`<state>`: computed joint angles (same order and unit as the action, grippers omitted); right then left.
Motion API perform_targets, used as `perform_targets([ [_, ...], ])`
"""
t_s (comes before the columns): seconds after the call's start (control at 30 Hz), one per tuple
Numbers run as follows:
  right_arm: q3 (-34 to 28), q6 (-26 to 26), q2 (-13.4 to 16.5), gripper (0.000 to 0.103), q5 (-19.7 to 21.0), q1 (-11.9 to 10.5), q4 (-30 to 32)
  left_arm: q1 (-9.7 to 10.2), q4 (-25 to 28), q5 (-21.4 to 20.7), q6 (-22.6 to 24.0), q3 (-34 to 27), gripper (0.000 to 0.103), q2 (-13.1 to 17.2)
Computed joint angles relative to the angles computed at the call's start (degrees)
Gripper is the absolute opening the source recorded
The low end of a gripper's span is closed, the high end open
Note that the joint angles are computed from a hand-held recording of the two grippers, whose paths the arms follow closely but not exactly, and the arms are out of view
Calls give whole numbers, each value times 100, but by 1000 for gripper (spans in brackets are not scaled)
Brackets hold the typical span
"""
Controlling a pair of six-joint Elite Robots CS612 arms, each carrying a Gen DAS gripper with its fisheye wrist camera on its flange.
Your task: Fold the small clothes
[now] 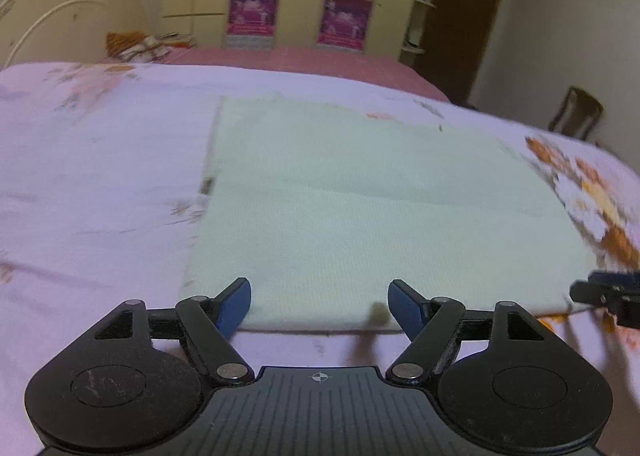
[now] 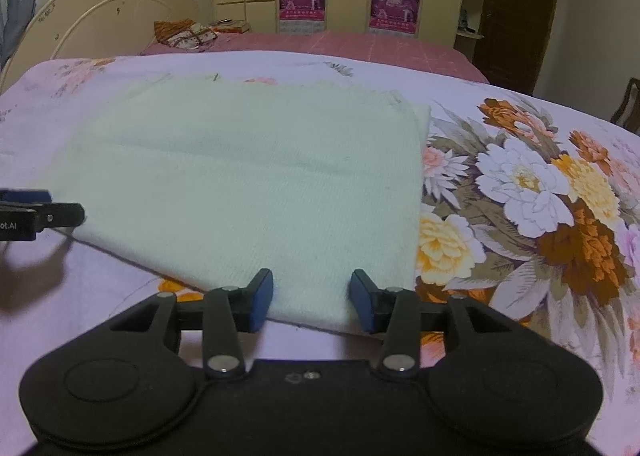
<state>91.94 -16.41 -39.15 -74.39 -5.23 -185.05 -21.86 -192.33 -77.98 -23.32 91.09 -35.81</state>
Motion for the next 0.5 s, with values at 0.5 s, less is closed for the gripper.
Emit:
perform_targets([
  [0.5, 151, 300, -89, 27, 609, -62, -187, 423, -2124, -1299, -3877, 67, 75, 607],
])
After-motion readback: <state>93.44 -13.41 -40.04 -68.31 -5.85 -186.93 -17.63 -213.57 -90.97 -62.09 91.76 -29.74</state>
